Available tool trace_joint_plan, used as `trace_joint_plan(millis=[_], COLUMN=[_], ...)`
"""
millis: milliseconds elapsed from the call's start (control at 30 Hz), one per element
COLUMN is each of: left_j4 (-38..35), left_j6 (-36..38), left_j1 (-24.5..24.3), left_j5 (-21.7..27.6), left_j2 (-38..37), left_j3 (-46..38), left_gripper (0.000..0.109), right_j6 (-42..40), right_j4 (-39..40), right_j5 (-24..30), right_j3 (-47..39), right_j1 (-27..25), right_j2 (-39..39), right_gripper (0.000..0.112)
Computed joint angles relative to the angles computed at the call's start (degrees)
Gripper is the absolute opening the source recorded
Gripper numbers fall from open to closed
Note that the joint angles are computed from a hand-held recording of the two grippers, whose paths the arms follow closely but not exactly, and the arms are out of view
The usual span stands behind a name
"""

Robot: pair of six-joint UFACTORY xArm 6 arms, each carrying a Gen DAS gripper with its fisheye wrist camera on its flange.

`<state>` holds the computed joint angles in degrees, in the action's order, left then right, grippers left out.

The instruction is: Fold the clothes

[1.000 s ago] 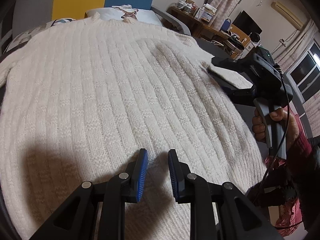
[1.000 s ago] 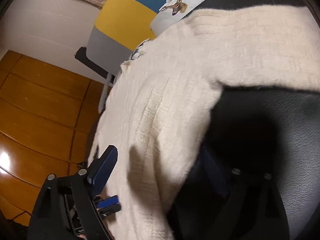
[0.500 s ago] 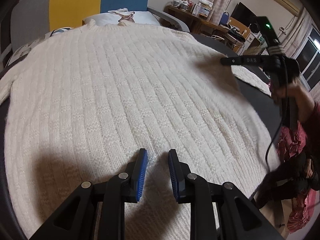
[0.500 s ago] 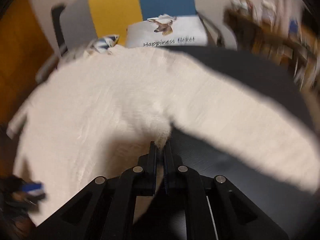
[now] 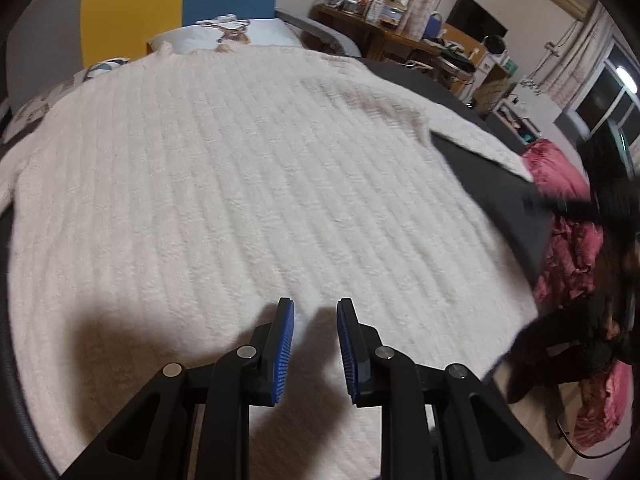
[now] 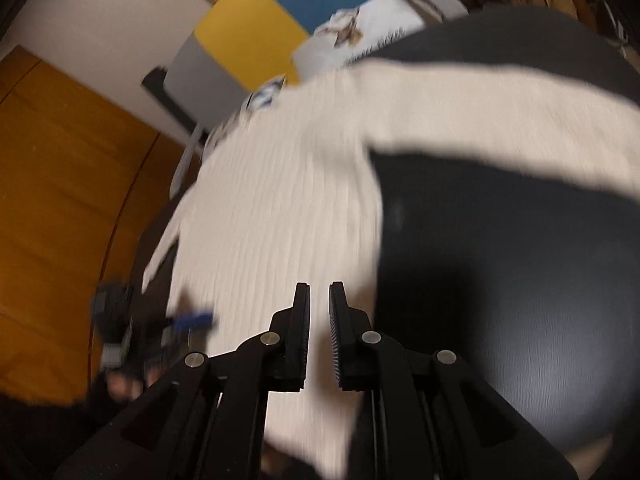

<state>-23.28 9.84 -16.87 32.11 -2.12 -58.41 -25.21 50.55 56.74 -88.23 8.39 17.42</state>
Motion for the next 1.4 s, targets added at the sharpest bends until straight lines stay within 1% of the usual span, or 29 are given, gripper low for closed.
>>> trace_joint_plan(millis=[33,133,200,333,433,467,567,600,700,733,767,800,833,867,900,967,1000,1033,1067,1100,1133,1233,1267,1300,1333,1367,1400], left_j4=[-1.4,-2.4,-1.0,1.7,2.6,3.3,5.5,6.3,10.9,12.8,14.5,16.2,17.5,17.0,15.6,13.0,11.9,11.5,11.8,12.1,12.6,12.1,11.8,11.7,11.9,12.2,12.3], left_j6=[1.0,1.4,0.1,-2.5,-3.6,-3.9,-4.5,-4.5,-5.6,-6.1,-6.6,-7.1,-7.4,-7.2,-6.8,-5.7,-5.2,-5.0,-5.1,-5.2,-5.4,-5.9,-6.1,-6.2,-6.3,-6.3,-6.3], left_j1=[-0.2,-1.6,-2.4,-3.8,-3.8,-3.8,-4.0,-4.2,-5.0,-5.3,-5.6,-5.9,-6.1,-6.0,-5.7,-5.2,-5.0,-4.9,-5.0,-5.1,-5.2,-5.3,-5.3,-5.3,-5.4,-5.4,-5.4], left_j5=[0.2,0.6,0.8,1.4,2.0,2.2,2.7,2.7,2.8,3.0,3.0,3.1,3.1,2.9,2.8,2.9,3.0,3.0,2.8,2.7,2.6,1.8,1.5,1.2,1.1,1.1,1.1], left_j2=[0.1,0.7,1.2,2.2,2.5,2.4,1.9,1.6,2.1,2.4,2.5,2.6,2.7,2.6,2.5,2.4,2.4,2.3,2.2,2.1,2.1,1.6,1.7,1.9,1.8,1.8,1.7], left_j3=[-0.2,-1.2,-1.6,-2.3,-2.8,-2.8,-2.4,-2.1,-2.7,-3.1,-3.2,-3.4,-3.4,-3.2,-3.0,-2.9,-2.8,-2.8,-2.6,-2.5,-2.4,-1.6,-1.6,-1.6,-1.5,-1.5,-1.4], left_gripper=[0.022,0.022,0.022,0.022,0.022,0.022,0.022,0.022,0.022,0.022,0.022,0.022,0.022,0.022,0.022,0.022,0.022,0.022,0.022,0.022,0.022,0.022,0.023,0.023,0.023,0.023,0.023], right_j6=[-0.5,-1.6,-2.9,-2.6,-6.5,-7.5,-13.9,-18.4,-23.3,-24.1,-22.5,-18.5,-13.4,-9.2,-5.6,-3.8,-4.2,-5.2,-6.5,-8.0,-9.5,-10.0,-10.2,-10.5,-11.5,-10.7,-9.7], right_j4=[-0.1,-0.5,2.1,6.2,14.8,16.7,23.2,27.4,31.6,33.2,32.6,30.2,26.9,23.1,19.6,15.6,16.4,17.5,18.6,20.2,21.6,21.6,21.6,21.8,23.7,23.3,22.5], right_j5=[0.3,1.4,1.4,0.0,-1.6,-4.4,-8.6,-8.0,-8.1,-6.1,-5.7,-7.3,-8.7,-8.7,-8.7,-10.5,-11.0,-13.2,-17.0,-18.3,-19.4,-20.8,-21.3,-21.9,-24.4,-25.1,-25.8], right_j3=[3.9,14.7,18.1,18.0,16.5,16.3,16.1,17.1,20.6,21.8,22.9,23.9,24.6,25.4,26.1,28.1,28.7,29.4,29.8,29.9,29.8,28.7,28.3,28.0,29.5,29.6,29.5], right_j1=[-0.1,-0.5,-0.1,2.6,4.3,5.4,7.0,6.5,4.7,3.1,2.1,2.1,2.1,2.4,2.7,5.2,6.0,7.3,9.0,9.8,10.5,11.4,11.7,12.0,12.3,12.3,12.3], right_j2=[-2.7,-10.4,-11.9,-8.4,-5.3,-5.0,-7.2,-9.7,-16.1,-17.8,-18.8,-19.0,-19.1,-18.6,-17.9,-17.8,-17.7,-17.6,-17.5,-17.2,-16.8,-15.2,-14.6,-14.2,-15.4,-15.4,-15.4], right_gripper=[0.011,0.011,0.011,0.011,0.011,0.011,0.014,0.014,0.014,0.017,0.038,0.07,0.083,0.087,0.087,0.087,0.087,0.087,0.087,0.087,0.086,0.087,0.087,0.078,0.063,0.011,0.008])
